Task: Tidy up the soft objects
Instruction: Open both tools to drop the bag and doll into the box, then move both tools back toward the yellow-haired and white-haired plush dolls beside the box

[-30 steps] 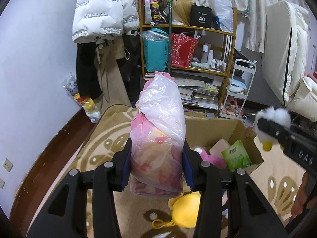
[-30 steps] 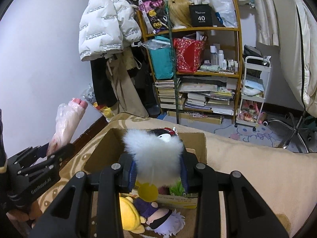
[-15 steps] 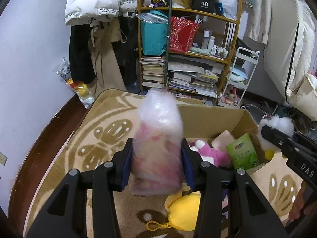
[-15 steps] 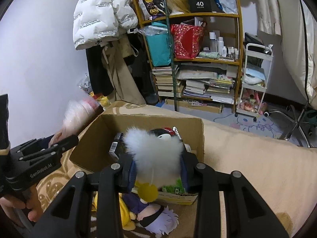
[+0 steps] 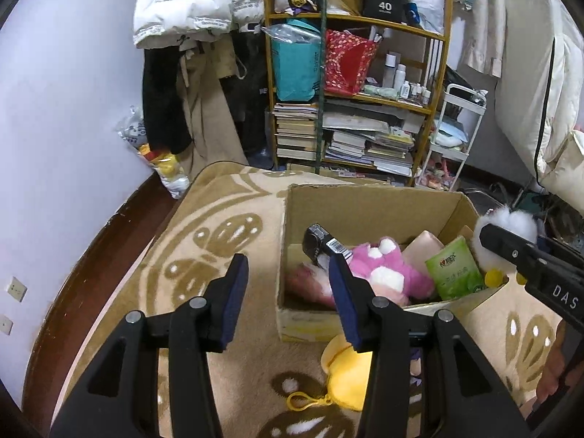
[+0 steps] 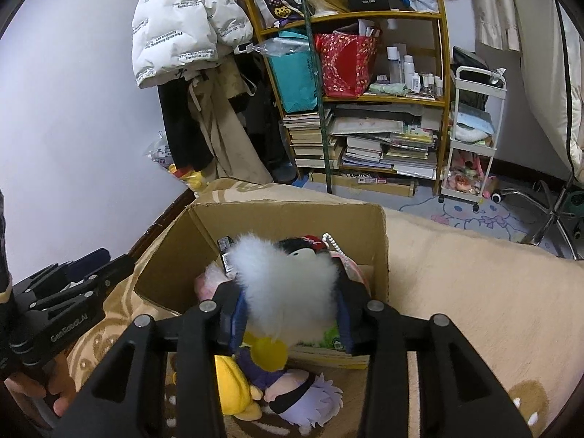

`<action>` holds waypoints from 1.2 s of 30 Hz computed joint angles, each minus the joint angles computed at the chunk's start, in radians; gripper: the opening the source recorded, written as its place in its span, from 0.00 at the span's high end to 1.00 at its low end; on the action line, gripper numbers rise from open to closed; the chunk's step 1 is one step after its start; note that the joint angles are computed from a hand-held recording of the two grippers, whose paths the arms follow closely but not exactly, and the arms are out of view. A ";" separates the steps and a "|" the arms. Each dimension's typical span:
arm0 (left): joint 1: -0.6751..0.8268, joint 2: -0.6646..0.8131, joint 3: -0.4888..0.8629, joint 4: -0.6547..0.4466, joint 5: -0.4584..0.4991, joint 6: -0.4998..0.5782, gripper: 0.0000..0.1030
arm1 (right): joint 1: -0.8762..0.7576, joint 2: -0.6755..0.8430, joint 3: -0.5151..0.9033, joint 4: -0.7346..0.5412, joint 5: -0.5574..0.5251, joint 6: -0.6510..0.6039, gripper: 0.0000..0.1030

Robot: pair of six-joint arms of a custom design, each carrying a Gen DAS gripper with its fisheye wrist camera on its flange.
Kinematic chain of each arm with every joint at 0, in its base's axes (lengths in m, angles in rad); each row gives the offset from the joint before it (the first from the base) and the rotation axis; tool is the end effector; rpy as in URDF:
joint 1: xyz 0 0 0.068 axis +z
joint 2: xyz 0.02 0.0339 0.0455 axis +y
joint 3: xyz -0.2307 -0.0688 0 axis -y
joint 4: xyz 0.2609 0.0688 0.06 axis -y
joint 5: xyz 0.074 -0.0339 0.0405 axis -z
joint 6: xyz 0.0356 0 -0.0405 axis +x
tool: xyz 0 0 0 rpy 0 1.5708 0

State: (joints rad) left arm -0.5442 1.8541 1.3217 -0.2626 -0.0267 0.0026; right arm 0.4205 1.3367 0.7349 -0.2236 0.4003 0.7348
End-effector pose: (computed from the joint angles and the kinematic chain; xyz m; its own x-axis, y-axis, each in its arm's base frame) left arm 0.3568 -0.2148 0.1760 -0.6094 0.3718 -0.7002 0.5031 0.8640 0.0209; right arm 0.2685 0.1049 0.1612 -0.5880 0.4134 -0.6952 0.3498 0.9049 0.2423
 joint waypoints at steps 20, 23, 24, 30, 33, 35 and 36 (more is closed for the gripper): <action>-0.001 -0.270 -0.186 -0.022 -0.025 0.003 0.18 | 0.087 -0.316 -0.038 -0.282 0.121 0.120 0.05; -0.001 -0.328 -0.228 -0.020 -0.021 0.005 0.07 | 0.137 -0.359 -0.030 -0.348 0.176 0.155 0.03; -0.003 -0.354 -0.250 -0.013 -0.029 0.011 0.05 | 0.148 -0.372 -0.030 -0.365 0.185 0.162 0.02; -0.004 -0.445 -0.316 -0.035 -0.029 0.023 0.03 | 0.239 -0.412 -0.028 -0.460 0.247 0.244 0.00; -0.005 -0.483 -0.354 -0.035 -0.027 0.018 0.03 | 0.282 -0.424 -0.037 -0.489 0.276 0.292 0.00; -0.007 -0.493 -0.368 -0.036 -0.025 0.017 0.03 | 0.306 -0.427 -0.044 -0.505 0.286 0.324 0.00; -0.008 -0.501 -0.379 -0.034 -0.024 0.017 0.03 | 0.314 -0.424 -0.047 -0.505 0.288 0.336 0.00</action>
State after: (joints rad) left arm -0.5522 1.3533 0.9429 -0.2970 -0.0506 0.0199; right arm 0.7347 0.9126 0.6884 -0.7289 0.6885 1.0705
